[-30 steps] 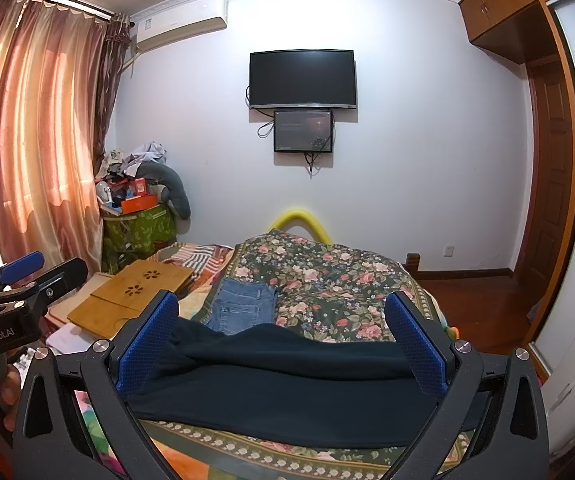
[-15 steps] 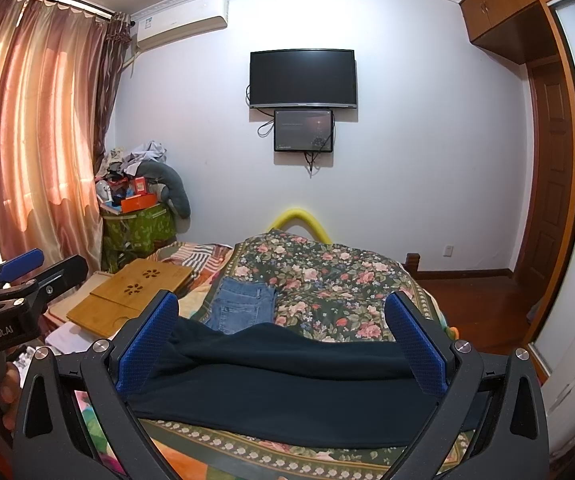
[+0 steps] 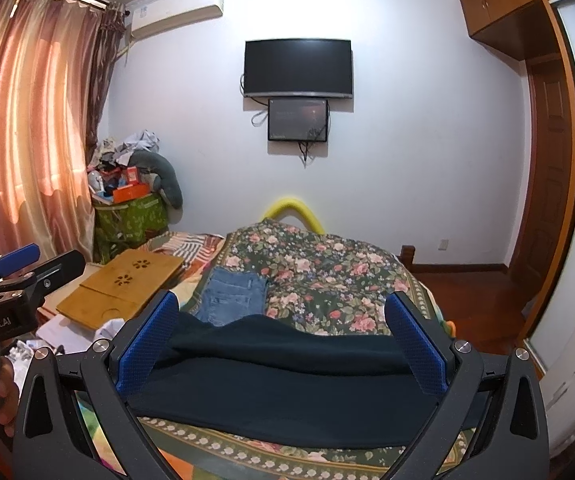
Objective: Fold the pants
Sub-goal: 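Lower both grippers onto the sweatpants waistband and close them on it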
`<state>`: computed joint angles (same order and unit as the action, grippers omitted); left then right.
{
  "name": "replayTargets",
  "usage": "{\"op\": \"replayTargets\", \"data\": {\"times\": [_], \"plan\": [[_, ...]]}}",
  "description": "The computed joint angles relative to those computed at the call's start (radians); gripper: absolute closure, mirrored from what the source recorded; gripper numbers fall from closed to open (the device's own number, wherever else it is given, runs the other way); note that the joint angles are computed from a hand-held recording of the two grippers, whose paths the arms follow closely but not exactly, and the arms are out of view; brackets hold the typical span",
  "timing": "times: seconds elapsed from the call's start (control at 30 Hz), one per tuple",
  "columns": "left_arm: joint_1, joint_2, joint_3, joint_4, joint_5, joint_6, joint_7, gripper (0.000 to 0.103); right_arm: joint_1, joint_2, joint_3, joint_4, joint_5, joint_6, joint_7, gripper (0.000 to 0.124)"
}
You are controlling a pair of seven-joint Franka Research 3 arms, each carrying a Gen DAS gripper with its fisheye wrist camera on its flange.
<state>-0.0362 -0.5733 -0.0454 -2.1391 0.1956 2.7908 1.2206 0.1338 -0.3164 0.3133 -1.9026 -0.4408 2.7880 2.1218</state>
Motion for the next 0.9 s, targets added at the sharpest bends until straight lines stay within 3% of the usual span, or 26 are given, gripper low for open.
{"op": "replayTargets", "data": {"times": [0.2, 0.5, 0.77, 0.9], "plan": [[0.007, 0.108, -0.001, 0.066, -0.012, -0.040, 0.006, 0.000, 0.011, 0.067, -0.022, 0.044, -0.001, -0.061, 0.009, 0.021], [0.057, 0.335, 0.014, 0.227, -0.024, -0.116, 0.048, 0.000, 0.074, 0.211, -0.121, 0.148, -0.017, -0.179, -0.011, 0.021], [0.138, 0.604, 0.015, 0.492, -0.015, -0.233, 0.139, 0.000, 0.136, 0.379, -0.225, 0.307, 0.068, -0.215, -0.269, 0.021], [0.178, 0.758, 0.009, 0.663, -0.057, -0.351, 0.205, 0.000, 0.144, 0.472, -0.255, 0.404, 0.200, -0.260, -0.402, 0.021]]}}
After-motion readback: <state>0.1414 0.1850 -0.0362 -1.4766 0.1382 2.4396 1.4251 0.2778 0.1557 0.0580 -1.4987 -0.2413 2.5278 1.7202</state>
